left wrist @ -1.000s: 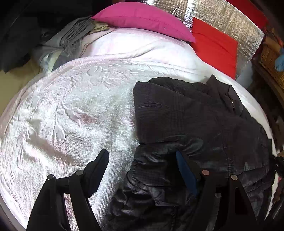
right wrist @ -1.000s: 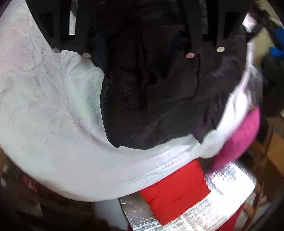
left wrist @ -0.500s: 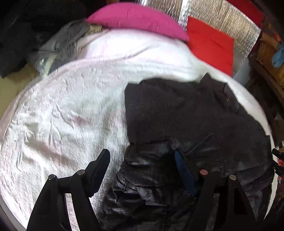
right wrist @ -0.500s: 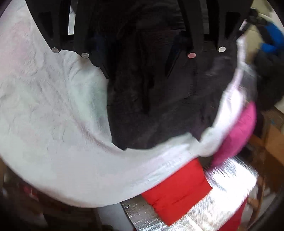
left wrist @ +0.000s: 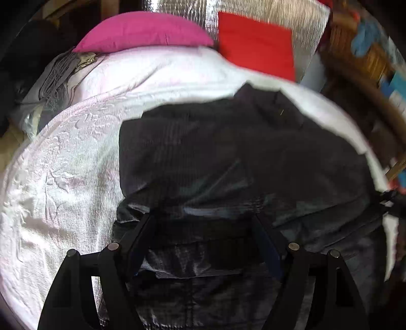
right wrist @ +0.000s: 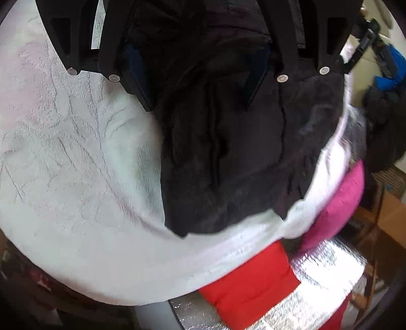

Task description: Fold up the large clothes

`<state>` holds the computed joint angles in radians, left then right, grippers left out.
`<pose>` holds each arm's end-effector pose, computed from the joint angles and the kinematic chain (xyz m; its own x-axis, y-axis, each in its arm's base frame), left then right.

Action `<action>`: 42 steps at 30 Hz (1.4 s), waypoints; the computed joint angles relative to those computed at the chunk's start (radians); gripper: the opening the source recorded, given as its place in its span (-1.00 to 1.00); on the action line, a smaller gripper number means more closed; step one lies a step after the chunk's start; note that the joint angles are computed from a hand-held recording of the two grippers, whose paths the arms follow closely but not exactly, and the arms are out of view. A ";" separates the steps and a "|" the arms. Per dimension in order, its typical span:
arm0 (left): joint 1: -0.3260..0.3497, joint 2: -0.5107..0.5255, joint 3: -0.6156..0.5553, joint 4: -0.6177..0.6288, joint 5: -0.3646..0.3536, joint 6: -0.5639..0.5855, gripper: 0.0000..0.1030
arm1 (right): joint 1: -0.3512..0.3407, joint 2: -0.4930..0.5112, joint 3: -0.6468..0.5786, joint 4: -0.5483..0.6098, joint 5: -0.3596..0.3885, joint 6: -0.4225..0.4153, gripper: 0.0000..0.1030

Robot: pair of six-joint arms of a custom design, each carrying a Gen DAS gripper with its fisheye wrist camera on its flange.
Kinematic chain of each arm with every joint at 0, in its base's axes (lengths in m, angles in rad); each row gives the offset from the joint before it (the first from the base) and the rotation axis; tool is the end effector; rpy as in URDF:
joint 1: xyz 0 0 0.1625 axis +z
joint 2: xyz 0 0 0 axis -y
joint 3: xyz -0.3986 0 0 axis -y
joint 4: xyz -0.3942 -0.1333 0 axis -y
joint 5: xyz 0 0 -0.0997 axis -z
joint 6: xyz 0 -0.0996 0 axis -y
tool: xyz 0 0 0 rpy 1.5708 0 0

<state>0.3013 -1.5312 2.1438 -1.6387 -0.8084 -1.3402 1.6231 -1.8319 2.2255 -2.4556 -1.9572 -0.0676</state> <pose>-0.3089 -0.3076 0.2209 -0.7661 -0.0650 -0.6395 0.3104 0.8337 -0.4566 0.1162 -0.3870 0.3621 -0.9290 0.0693 0.3634 -0.1091 0.8873 -0.4482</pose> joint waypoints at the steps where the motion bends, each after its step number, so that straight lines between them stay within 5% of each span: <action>1: -0.001 0.018 -0.009 0.019 0.003 -0.005 0.52 | 0.014 0.000 0.003 -0.005 -0.017 -0.009 0.25; 4: -0.025 0.036 -0.026 0.065 0.005 -0.016 0.52 | 0.034 -0.020 0.016 -0.010 -0.048 -0.034 0.08; 9: -0.043 0.013 0.006 0.048 -0.005 0.004 0.53 | 0.021 -0.025 0.035 -0.015 -0.071 -0.088 0.16; 14: -0.104 -0.075 0.027 0.077 0.021 -0.047 0.53 | 0.017 -0.063 0.007 0.053 -0.027 -0.032 0.22; 18: -0.142 -0.155 0.035 0.151 0.111 -0.157 0.57 | -0.005 -0.101 0.008 -0.010 0.051 -0.023 0.31; 25: -0.012 -0.207 0.037 0.144 0.093 -0.264 0.61 | -0.043 0.004 -0.017 -0.102 0.089 0.038 0.43; 30: 0.058 -0.163 0.030 0.138 0.015 -0.256 0.61 | 0.013 0.098 -0.007 -0.213 -0.030 -0.032 0.36; 33: 0.050 -0.157 0.021 0.164 0.036 -0.270 0.61 | 0.037 0.107 -0.012 -0.234 -0.053 -0.030 0.21; 39: 0.061 -0.073 -0.030 0.269 0.035 -0.266 0.63 | 0.034 0.151 -0.011 -0.260 -0.079 -0.055 0.25; 42: 0.005 -0.045 -0.063 0.371 0.069 -0.303 0.62 | 0.034 0.122 -0.032 -0.170 -0.054 -0.006 0.26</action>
<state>0.3062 -1.5758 2.0808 -1.2679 -0.7392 -1.6429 1.6573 -1.7099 2.1933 -2.6259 -2.0111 -0.0736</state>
